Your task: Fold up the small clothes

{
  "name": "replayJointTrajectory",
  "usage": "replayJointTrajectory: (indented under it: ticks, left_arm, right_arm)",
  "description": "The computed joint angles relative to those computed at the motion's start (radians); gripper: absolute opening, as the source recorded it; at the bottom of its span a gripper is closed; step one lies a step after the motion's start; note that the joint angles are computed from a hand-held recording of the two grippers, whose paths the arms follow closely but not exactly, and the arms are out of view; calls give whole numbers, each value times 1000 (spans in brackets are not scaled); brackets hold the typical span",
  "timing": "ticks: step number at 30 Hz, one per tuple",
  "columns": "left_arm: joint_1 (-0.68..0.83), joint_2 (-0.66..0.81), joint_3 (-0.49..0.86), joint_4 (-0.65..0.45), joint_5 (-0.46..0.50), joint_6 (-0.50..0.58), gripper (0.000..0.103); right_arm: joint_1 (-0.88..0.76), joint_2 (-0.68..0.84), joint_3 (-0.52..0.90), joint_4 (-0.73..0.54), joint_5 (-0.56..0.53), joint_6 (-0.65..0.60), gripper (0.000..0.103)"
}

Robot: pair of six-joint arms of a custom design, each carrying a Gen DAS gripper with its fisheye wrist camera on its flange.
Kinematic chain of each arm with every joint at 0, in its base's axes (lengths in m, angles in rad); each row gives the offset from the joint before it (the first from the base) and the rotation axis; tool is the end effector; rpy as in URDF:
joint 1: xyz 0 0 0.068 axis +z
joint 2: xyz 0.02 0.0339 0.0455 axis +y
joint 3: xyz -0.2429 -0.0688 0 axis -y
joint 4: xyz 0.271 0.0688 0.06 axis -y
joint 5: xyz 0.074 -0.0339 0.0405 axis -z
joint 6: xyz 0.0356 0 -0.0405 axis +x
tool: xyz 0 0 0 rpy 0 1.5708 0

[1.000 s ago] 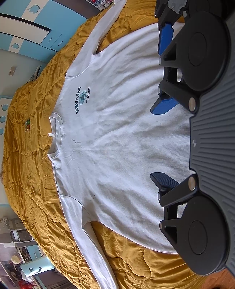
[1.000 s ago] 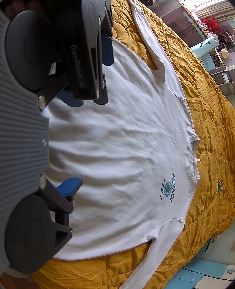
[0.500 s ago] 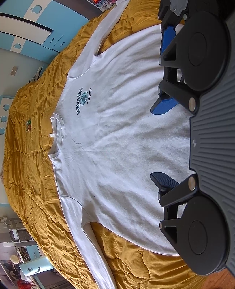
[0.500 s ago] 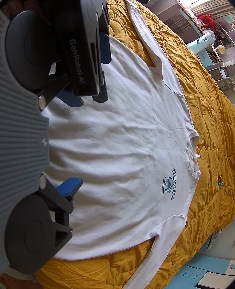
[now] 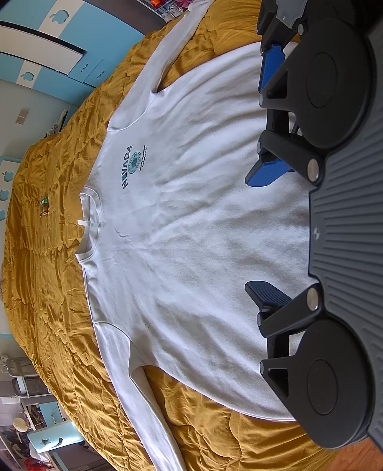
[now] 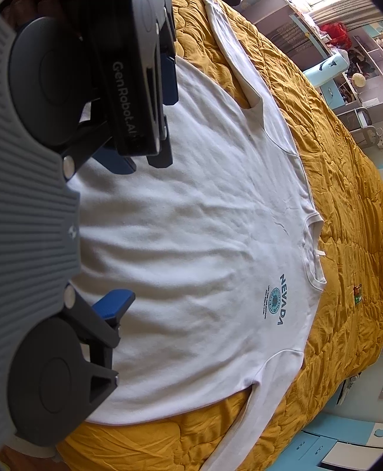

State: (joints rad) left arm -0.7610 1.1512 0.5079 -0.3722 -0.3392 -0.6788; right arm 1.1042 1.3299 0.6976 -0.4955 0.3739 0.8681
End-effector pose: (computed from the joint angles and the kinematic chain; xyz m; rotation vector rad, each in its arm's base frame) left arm 0.1751 -0.1504 0.1294 -0.0192 2.5065 -0.1481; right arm 0.1295 0.2282 0.1408 -0.1949 2.5778 0.2154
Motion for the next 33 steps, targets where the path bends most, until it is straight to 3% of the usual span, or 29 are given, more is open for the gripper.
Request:
replayJointTrajectory:
  ticks: [33]
  left_arm:
    - [22, 15, 1, 17, 20, 20, 86]
  right_arm:
    - [-13, 20, 5, 24, -22, -16, 81]
